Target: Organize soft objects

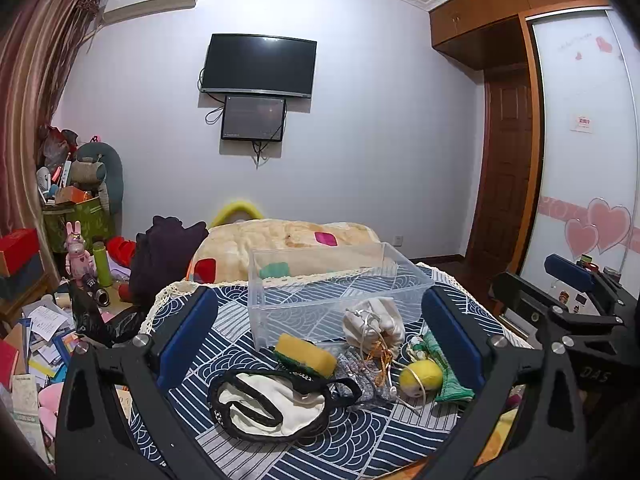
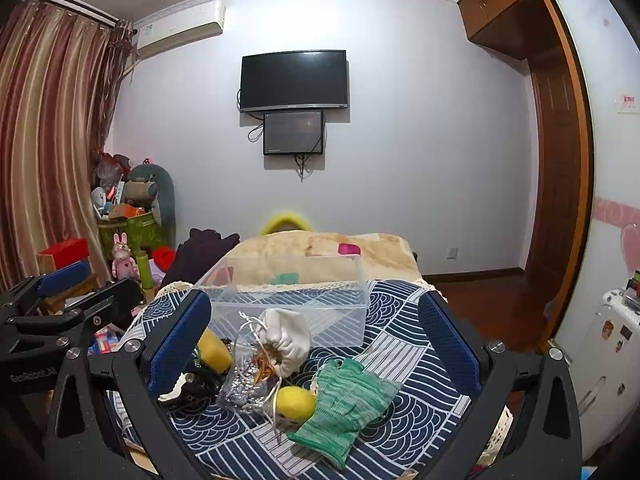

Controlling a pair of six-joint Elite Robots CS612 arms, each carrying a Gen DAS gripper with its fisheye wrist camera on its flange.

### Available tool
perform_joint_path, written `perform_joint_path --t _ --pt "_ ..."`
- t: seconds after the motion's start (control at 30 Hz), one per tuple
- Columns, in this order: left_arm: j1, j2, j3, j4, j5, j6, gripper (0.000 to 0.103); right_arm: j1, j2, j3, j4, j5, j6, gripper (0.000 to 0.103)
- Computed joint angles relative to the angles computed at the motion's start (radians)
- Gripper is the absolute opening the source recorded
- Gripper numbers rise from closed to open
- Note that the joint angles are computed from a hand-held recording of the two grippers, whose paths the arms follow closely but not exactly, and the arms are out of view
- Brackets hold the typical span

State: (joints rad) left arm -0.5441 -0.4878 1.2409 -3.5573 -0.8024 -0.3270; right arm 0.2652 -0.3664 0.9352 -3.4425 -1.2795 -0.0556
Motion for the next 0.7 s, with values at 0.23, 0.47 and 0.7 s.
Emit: perform_joint_path --t 0.23,0.47,0.7 --pt "0.0 -0.001 0.003 0.001 0.0 -0.003 0.103 0.002 0.003 -0.003 -0.002 -0.01 -0.006 0.103" --pt "0.001 0.0 0.003 -0.001 0.002 -0.003 0.103 0.002 0.005 -0.006 -0.002 -0.009 -0.006 0.103" --pt "0.003 -0.001 0.005 0.006 0.001 -0.015 0.103 0.001 0.007 -0.007 -0.005 -0.008 -0.004 0.103"
